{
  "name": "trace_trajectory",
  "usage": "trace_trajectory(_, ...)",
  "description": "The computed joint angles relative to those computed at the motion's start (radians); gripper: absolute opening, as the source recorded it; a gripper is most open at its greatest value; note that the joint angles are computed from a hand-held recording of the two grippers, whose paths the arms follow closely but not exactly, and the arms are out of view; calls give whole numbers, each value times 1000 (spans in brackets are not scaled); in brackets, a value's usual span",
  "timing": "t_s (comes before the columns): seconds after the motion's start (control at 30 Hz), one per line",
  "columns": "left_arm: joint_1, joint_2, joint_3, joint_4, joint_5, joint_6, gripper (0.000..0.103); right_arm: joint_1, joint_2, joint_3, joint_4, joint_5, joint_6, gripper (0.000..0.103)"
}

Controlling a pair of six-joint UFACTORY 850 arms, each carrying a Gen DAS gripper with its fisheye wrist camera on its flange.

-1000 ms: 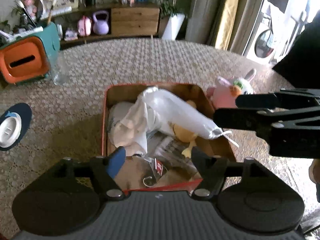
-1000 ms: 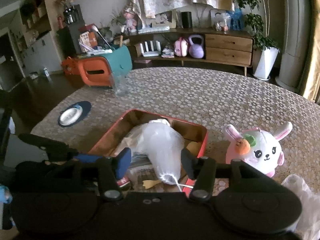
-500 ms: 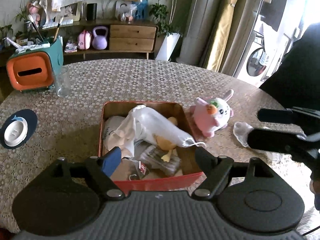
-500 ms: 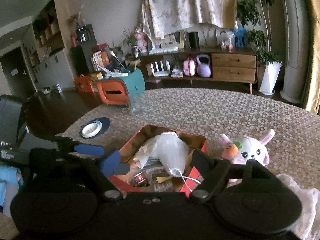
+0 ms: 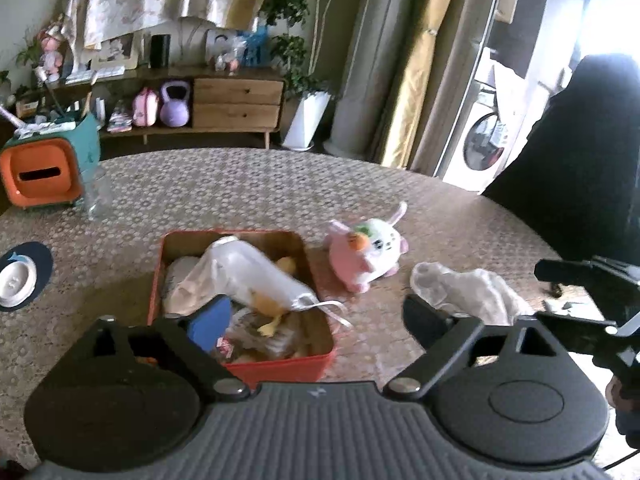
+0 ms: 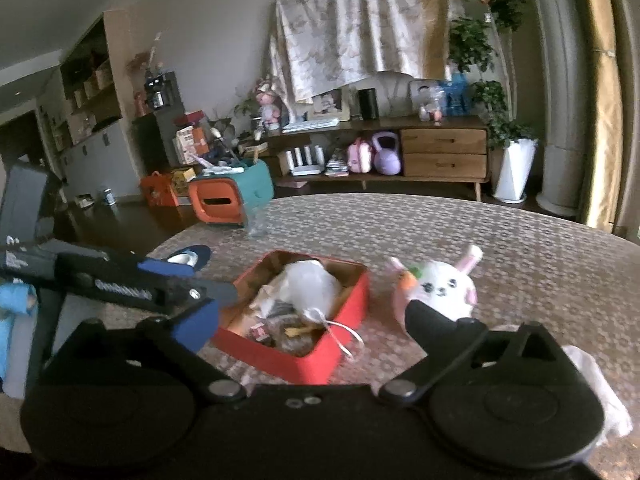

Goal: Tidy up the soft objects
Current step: 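Move the left gripper to the white gauze cloth and the right to the foil sheet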

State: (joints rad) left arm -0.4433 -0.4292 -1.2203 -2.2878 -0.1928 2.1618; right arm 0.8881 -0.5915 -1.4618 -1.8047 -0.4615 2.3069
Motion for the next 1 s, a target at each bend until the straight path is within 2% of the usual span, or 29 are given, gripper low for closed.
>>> trace_trajectory(0.27, -53, 1, 3, -205, -41, 244, 103, 29, 108, 176, 50, -165, 31, 103)
trace_trajectory(0.5, -107, -52, -40, -279, -82, 332, 103, 49, 188, 316, 96, -278, 130, 103)
trace_trajectory(0.73, -157, -121, -108, -230, -103, 273, 103, 75, 265, 447, 200, -362, 163, 103)
trace_trajectory(0.87, -189, -173, -164, -172, -94, 243, 103, 82, 296, 513, 245, -380, 203, 103)
trace_trajectory(1.0, -232, -230, -230, -173, -64, 282, 103, 89, 320, 570, 285, -401, 225, 103)
